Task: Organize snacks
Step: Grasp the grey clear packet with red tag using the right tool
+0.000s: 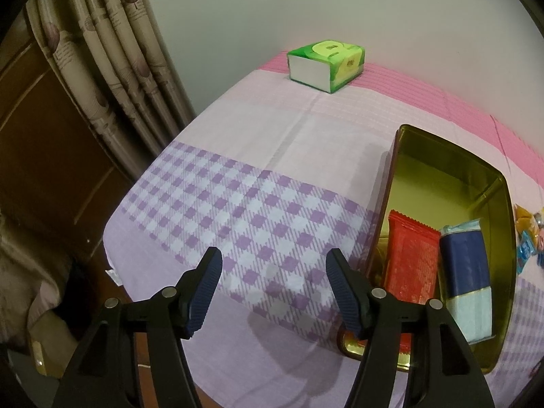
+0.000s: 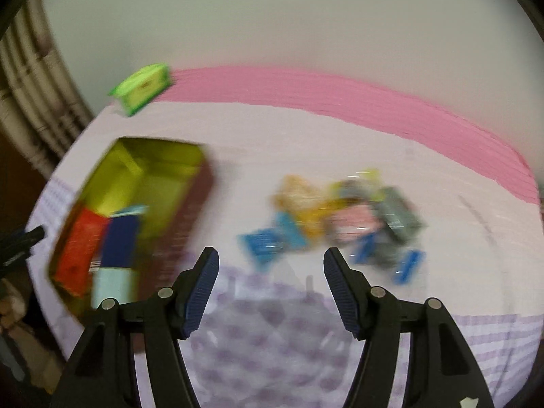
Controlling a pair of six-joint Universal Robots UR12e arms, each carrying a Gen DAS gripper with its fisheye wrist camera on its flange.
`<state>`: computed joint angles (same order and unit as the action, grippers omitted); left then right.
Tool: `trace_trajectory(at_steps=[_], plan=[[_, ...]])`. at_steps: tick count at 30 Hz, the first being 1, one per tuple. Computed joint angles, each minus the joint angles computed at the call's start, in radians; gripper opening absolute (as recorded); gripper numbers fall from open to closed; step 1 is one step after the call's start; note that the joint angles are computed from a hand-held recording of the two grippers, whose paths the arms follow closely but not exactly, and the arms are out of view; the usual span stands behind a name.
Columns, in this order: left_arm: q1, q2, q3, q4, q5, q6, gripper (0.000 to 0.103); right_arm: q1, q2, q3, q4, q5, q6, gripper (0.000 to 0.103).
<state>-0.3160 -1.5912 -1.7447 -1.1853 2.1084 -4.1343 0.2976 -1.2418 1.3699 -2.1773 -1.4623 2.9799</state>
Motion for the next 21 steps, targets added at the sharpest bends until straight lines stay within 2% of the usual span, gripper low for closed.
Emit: trace_trajectory(at_steps=[5, 9, 12, 16, 21], plan=[[-0.004, -0.003, -0.001, 0.022, 0.003, 0.019, 0.064, -0.052, 0.034, -0.034, 0.009, -0.04, -0.014, 0.062], [-0.017, -0.009, 0.002, 0.044, 0.032, 0.041, 0.064, -0.071, 0.069, -0.065, 0.01, -0.066, -0.083, 0.062], [-0.023, -0.013, 0.002, 0.081, 0.029, 0.071, 0.064, -0.086, 0.095, -0.093, 0.053, -0.043, -0.148, 0.06], [-0.036, -0.025, 0.014, 0.141, 0.017, 0.138, 0.064, -0.09, 0.127, -0.122, 0.074, -0.046, -0.179, 0.057], [-0.056, -0.064, 0.06, 0.206, -0.005, 0.252, 0.064, -0.111, 0.139, -0.132, 0.07, 0.038, -0.178, 0.054]])
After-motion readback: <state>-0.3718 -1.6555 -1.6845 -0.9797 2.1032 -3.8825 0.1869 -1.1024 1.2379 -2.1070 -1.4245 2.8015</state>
